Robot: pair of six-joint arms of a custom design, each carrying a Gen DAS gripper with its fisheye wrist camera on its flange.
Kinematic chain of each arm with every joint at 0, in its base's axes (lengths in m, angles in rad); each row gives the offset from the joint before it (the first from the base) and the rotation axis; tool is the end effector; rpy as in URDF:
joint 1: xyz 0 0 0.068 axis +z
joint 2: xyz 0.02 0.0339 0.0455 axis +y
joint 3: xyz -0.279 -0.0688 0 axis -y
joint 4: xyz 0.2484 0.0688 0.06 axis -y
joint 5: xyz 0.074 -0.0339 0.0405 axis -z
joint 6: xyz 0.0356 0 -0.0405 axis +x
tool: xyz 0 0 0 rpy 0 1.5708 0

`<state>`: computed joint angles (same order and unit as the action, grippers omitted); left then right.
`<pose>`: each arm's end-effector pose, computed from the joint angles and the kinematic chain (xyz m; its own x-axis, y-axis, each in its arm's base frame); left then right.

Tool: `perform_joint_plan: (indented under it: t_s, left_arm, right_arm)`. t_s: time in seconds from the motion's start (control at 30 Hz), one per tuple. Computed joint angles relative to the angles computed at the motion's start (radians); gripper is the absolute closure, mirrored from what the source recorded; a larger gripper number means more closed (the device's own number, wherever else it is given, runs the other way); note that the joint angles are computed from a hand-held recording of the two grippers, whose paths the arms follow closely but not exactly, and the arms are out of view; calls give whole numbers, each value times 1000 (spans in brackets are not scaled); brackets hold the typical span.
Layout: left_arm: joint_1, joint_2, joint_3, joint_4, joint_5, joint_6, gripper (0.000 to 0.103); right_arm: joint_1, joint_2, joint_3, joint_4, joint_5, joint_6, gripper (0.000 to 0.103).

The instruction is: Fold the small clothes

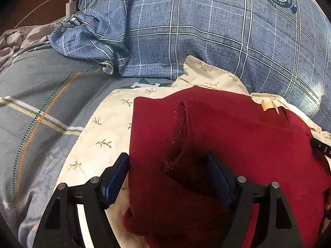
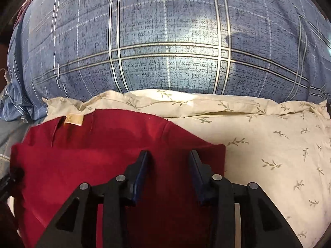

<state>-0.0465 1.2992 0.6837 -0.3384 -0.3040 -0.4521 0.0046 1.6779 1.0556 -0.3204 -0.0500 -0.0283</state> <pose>0.2453 -0.0007 0.1998 -0.6767 -0.3858 -0.6270 -0.4717 0.8812 -0.0331 0.3510 0.0034 0.2062 -0.8079 -0.0320 -0.5885 -0.0568 0.9981 0.0238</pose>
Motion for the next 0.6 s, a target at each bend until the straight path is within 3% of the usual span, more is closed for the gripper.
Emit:
perform_joint_plan:
  t_s: [0.27,0.37,0.43,0.6]
  left_arm:
    - [-13,2,0,-2,-21,-6,26]
    - [-20,0,-2,-1,-32,-5,26]
    - [-25,2,-4,1,-40,-5,26]
    - [-25,-13,-14,4,-36,-9,26]
  right_arm:
    - [-50,-316,-199,-97,-63,-92,57]
    - [-58,-352,-274,-92,-6,-143,55]
    - [-101,-358,-326,-41,-55,-155,52]
    - [-155,-375,-281,-132,-113,-113,47]
